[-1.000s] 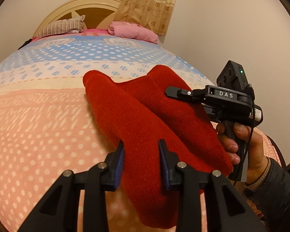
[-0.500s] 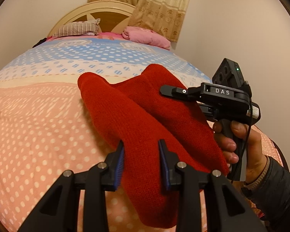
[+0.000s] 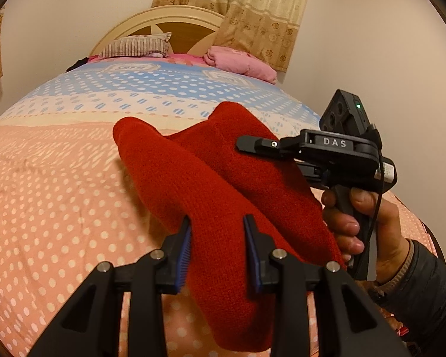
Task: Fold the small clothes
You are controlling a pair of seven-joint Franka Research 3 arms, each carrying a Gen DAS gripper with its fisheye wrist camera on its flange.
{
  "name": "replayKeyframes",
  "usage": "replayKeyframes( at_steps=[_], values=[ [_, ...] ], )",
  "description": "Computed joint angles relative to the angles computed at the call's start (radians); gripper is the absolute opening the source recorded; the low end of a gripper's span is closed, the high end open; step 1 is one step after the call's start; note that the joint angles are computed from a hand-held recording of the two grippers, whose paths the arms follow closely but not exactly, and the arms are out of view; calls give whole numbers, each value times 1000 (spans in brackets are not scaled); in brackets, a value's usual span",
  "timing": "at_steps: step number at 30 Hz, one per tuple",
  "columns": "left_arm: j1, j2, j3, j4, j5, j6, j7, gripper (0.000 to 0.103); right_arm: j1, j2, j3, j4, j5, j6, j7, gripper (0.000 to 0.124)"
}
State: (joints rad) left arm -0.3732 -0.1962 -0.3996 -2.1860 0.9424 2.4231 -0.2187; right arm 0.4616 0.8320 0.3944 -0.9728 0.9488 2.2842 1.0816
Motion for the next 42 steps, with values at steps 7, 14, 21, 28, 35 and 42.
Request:
replayKeyframes(
  at_steps=[7,14,21,28,35,42],
  values=[
    [0,-37,-5,-43,-23,-5,-5,34,27,41,2,55,-24,-24,24,26],
    [-3,-69,-18,-62,-50,-36,14,34,51,76,3,114,-46,-51,47,26],
    [-4,-96,-21,-94,-84,-40,34,34,81,127,-3,201,-84,-86,87,26],
    [-4,-111,-19,-131,-125,-20,51,34,80,141,-3,214,-93,-86,110,26],
    [-5,-127,-36,-149,-155,-34,49,44,80,155,-22,223,-120,-70,157,26],
    [3,-120,-64,-103,-101,-145,34,68,70,134,-36,168,-154,-23,198,29]
  ],
)
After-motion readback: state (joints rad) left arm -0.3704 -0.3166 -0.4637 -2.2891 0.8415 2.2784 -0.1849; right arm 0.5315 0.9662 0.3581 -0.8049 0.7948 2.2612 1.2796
